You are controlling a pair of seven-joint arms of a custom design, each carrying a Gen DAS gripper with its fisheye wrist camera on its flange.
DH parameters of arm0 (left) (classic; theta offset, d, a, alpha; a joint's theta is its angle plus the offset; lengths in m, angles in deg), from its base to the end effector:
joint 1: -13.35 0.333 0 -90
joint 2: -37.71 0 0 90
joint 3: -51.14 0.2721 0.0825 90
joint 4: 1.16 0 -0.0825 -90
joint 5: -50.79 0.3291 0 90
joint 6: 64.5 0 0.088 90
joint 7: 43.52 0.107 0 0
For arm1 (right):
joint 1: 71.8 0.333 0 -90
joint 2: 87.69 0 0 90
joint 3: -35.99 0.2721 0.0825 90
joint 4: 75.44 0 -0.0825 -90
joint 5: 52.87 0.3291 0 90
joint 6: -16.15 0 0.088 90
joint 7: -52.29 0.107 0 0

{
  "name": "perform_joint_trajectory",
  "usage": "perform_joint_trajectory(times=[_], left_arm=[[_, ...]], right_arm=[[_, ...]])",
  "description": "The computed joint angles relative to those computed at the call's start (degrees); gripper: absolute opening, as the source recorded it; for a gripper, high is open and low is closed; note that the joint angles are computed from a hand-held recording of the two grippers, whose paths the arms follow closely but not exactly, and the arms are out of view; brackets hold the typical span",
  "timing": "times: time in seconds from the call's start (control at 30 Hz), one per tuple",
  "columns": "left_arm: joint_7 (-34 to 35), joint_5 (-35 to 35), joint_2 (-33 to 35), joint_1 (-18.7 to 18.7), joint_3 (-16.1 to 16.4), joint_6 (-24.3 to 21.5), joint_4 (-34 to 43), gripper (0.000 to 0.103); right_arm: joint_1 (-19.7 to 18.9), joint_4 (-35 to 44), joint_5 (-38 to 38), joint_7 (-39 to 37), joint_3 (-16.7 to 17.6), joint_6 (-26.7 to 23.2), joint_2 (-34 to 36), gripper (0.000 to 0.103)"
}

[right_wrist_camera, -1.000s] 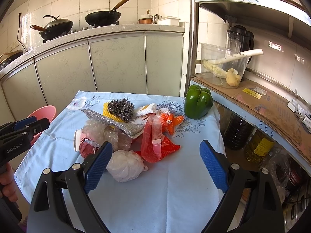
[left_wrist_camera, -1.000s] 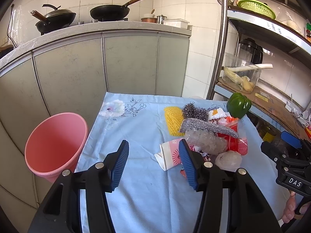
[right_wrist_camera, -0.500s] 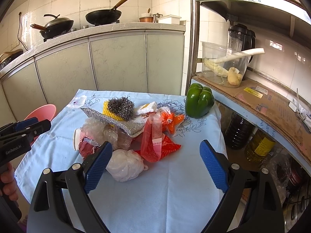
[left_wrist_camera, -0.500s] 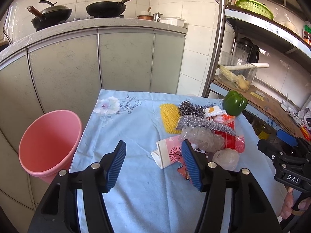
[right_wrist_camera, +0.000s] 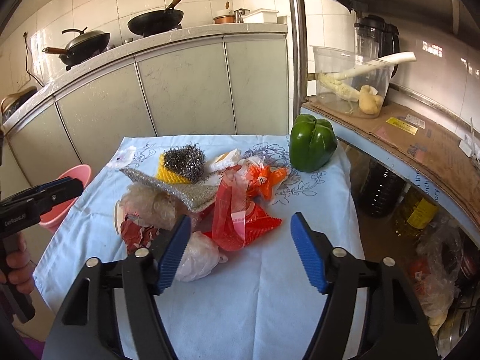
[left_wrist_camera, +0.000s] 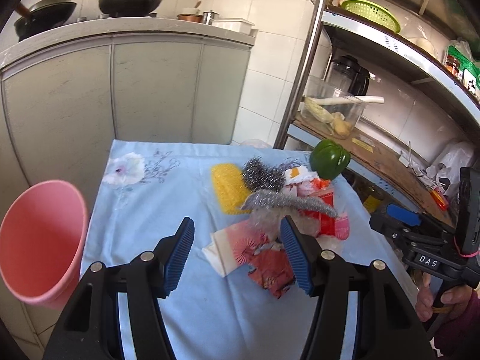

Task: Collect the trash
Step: 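Grasp the steel wool ball with the left tool while the right tool reaches the white foam strip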

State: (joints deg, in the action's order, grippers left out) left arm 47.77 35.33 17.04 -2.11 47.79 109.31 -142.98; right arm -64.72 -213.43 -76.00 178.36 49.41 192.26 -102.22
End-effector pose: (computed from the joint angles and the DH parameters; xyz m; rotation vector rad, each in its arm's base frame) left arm 0.4247 -0.1256 0.5199 -1.6674 1.8491 -1.0902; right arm 0.4250 0.1995 0.4989 -1.7334 1.5070 -0.6270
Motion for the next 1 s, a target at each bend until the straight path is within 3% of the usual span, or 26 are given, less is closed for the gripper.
perform_joint_trajectory(times=[0.1, 0.3, 0.47, 0.57, 0.63, 0.77, 0.83, 1.0], left_arm=[[2.3, -0.3, 3.6, -0.7, 1.2, -1.8, 4.8, 0.059], [10.2, -8.0, 12.2, -0.6, 2.6, -8.9, 17.7, 0.055], [14.7, -10.2, 22.0, 2.5, 0.2, -15.8, 29.9, 0.044], [11.8, -5.9, 27.5, 4.1, -1.6, -19.5, 35.8, 0.043], [10.0, -3.9, 30.7, 5.1, -2.7, -21.3, 38.8, 0.043], [8.9, -2.8, 34.3, 7.6, -5.6, -23.3, 41.7, 0.016], [8.6, -3.5, 34.0, 9.2, -6.9, -21.8, 40.5, 0.013], [11.8, -9.5, 29.8, 12.1, -9.0, -17.1, 34.6, 0.011]], right_arm=[[3.4, 1.4, 4.1, -4.1, -3.5, -0.2, 1.2, 0.065], [3.8, 4.9, 6.9, -7.1, -5.1, -0.4, 3.7, 0.065], [9.2, 9.4, 18.0, -18.1, -10.1, -2.8, 7.2, 0.065], [12.3, 13.3, 29.8, -29.1, -12.3, -5.0, 9.8, 0.065], [13.1, 16.8, 38.9, -36.8, -12.7, -7.1, 12.0, 0.065], [11.2, 24.6, 51.0, -46.8, -10.3, -12.3, 17.2, 0.065], [10.0, 28.2, 52.9, -48.2, -9.1, -15.0, 19.8, 0.058], [7.8, 36.7, 53.2, -46.3, -7.5, -22.3, 26.4, 0.054]])
